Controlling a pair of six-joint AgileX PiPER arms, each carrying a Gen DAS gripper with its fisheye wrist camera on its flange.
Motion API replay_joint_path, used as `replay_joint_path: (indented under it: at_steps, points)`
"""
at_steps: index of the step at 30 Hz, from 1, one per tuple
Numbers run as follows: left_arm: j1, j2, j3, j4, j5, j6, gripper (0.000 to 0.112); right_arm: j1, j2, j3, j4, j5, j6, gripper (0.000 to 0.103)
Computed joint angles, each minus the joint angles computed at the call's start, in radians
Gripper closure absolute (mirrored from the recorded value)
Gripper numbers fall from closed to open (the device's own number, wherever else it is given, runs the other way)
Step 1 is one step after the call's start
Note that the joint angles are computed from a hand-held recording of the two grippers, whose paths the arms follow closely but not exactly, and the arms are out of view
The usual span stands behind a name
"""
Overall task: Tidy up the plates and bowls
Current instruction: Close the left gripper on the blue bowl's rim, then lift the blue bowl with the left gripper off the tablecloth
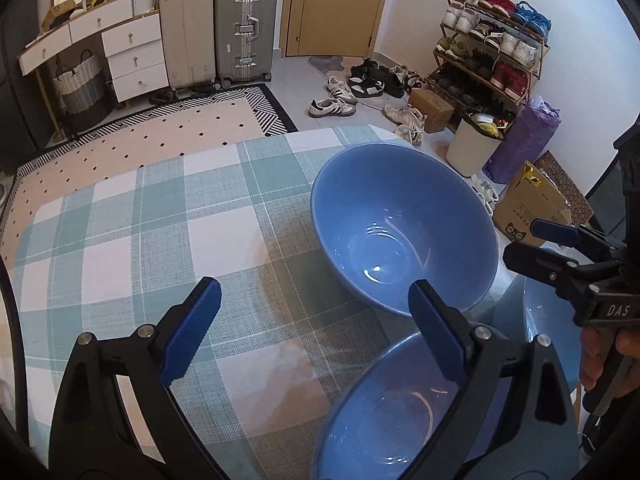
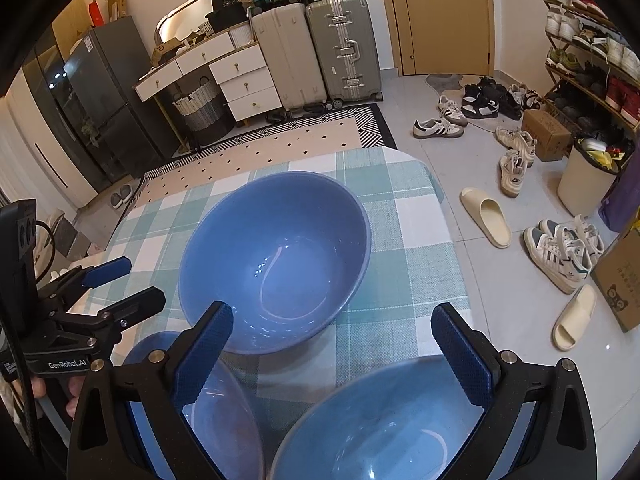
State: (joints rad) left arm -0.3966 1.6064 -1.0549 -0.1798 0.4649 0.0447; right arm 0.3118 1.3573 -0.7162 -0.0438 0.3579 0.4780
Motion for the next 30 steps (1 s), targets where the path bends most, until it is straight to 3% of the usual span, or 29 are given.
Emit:
replay_joint_path:
  at_steps: [5, 9, 14, 18, 22, 25, 30]
  points:
    - [0.010, 0.044, -0.028, -0.063, 0.004, 0.063, 0.028, -0.024, 0.054, -0.022, 0.113, -0.017, -0.119, 0.011]
    - [0.006, 0.079, -0.051, -0.076, 0.012, 0.079, 0.040, -0.032, 0.096, -0.035, 0.179, -0.033, -0.191, 0.023]
    - [0.007, 0.120, -0.077, -0.112, 0.020, 0.114, 0.055, -0.039, 0.128, -0.046, 0.206, -0.042, -0.226, 0.030]
    - [0.008, 0.135, -0.088, -0.138, 0.019, 0.137, 0.066, -0.035, 0.145, -0.053, 0.137, -0.048, -0.164, 0.042]
    - [0.005, 0.137, -0.092, -0.161, 0.015, 0.164, 0.086, -0.036, 0.154, -0.054, 0.111, -0.051, -0.150, 0.058]
    - [-0.010, 0.133, -0.092, -0.127, 0.006, 0.143, 0.091, -0.025, 0.154, -0.052, 0.056, -0.049, -0.101, 0.070]
    - [-0.025, 0.126, -0.086, -0.071, -0.006, 0.094, 0.091, -0.023, 0.147, -0.041, -0.013, -0.058, -0.040, 0.081]
